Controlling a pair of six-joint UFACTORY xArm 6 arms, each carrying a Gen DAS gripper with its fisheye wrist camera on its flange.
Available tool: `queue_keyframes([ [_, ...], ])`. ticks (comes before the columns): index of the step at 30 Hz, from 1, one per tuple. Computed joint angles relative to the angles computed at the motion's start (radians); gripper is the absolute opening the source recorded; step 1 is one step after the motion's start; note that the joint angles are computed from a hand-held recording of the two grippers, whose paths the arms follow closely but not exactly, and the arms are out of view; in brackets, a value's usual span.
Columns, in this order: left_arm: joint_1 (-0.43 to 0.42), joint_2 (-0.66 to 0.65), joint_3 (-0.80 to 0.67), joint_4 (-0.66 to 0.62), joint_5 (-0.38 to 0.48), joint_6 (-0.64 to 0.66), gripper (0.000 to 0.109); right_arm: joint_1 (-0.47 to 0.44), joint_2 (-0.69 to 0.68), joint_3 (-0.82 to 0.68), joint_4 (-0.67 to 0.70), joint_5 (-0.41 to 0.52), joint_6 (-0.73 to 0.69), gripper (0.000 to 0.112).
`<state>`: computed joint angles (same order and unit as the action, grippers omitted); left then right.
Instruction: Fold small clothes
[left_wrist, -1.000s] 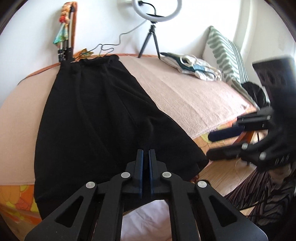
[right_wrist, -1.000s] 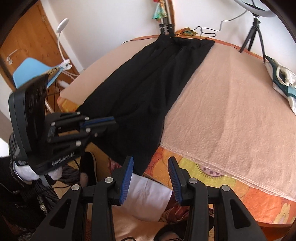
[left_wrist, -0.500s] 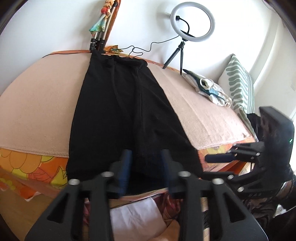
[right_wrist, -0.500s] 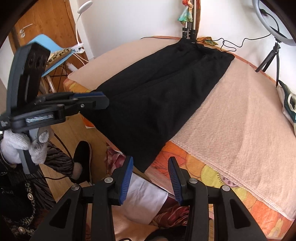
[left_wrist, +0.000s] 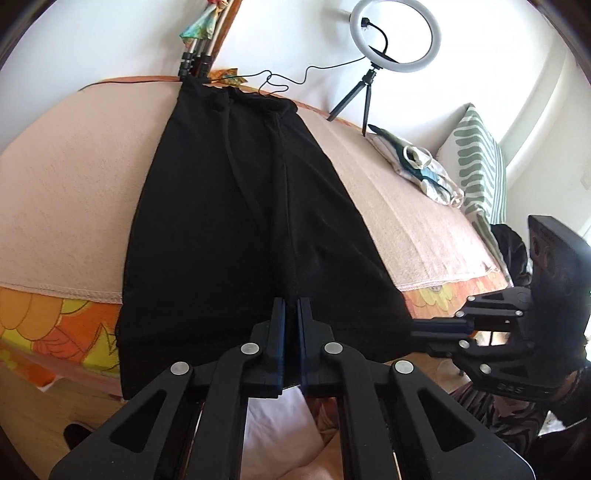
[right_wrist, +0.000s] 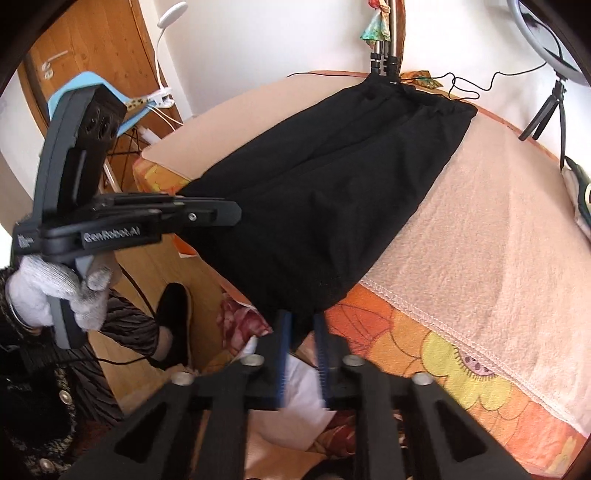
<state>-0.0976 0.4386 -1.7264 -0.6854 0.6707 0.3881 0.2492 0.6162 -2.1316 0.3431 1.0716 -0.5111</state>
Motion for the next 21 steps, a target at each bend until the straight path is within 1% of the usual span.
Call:
queue_keyframes([
  [2, 0.000, -0.003, 0.000, -0.030, 0.007, 0.014, 0.003, -0.007, -0.003, 0.001, 0.015, -0.002, 0.008, 0.001],
  [3, 0.005, -0.006, -0.002, -0.067, 0.023, 0.021, 0.003, -0.010, -0.008, 0.006, 0.026, -0.005, 0.008, 0.001],
  [5, 0.024, -0.005, -0.010, -0.198, 0.072, 0.046, 0.003, -0.019, -0.044, 0.048, 0.048, -0.035, -0.009, 0.001],
  [6, 0.030, -0.004, -0.012, -0.213, 0.086, 0.034, 0.003, -0.022, -0.064, 0.072, 0.060, -0.051, -0.024, 0.001],
  [8, 0.027, 0.002, -0.018, -0.174, 0.097, 0.030, 0.004, -0.019, -0.100, 0.130, 0.037, -0.103, -0.038, 0.001],
  [9, 0.022, 0.008, -0.026, -0.117, 0.106, 0.014, 0.004, -0.016, -0.103, 0.141, 0.021, -0.111, -0.031, 0.001],
  [11, 0.020, 0.010, -0.036, -0.050, 0.134, -0.016, 0.010, -0.020, -0.079, 0.105, 0.026, -0.045, -0.030, 0.001],
  [12, 0.022, -0.003, -0.028, -0.042, 0.143, -0.010, 0.011, -0.019, -0.079, 0.107, 0.018, -0.034, -0.035, 0.002],
  [14, 0.021, -0.040, 0.004, -0.006, 0.128, 0.006, 0.013, -0.019, -0.083, 0.108, -0.002, -0.020, -0.047, 0.009],
  [15, 0.024, -0.069, 0.034, 0.009, 0.108, 0.025, 0.014, -0.025, -0.084, 0.107, 0.013, -0.015, -0.046, 0.017],
  [16, 0.027, -0.091, 0.058, 0.029, 0.091, 0.029, 0.018, -0.037, -0.081, 0.098, 0.046, -0.006, -0.039, 0.037],
  [17, 0.033, -0.113, 0.083, 0.053, 0.066, 0.025, 0.025, -0.051, -0.078, 0.092, 0.085, -0.005, -0.027, 0.043],
  [19, 0.054, -0.141, 0.112, 0.096, 0.039, 0.003, 0.027, -0.079, -0.048, 0.043, 0.167, 0.026, 0.009, 0.044],
  [21, 0.079, -0.126, 0.092, 0.149, 0.050, -0.047, 0.027, -0.097, -0.004, -0.027, 0.210, 0.067, 0.057, 0.044],
])
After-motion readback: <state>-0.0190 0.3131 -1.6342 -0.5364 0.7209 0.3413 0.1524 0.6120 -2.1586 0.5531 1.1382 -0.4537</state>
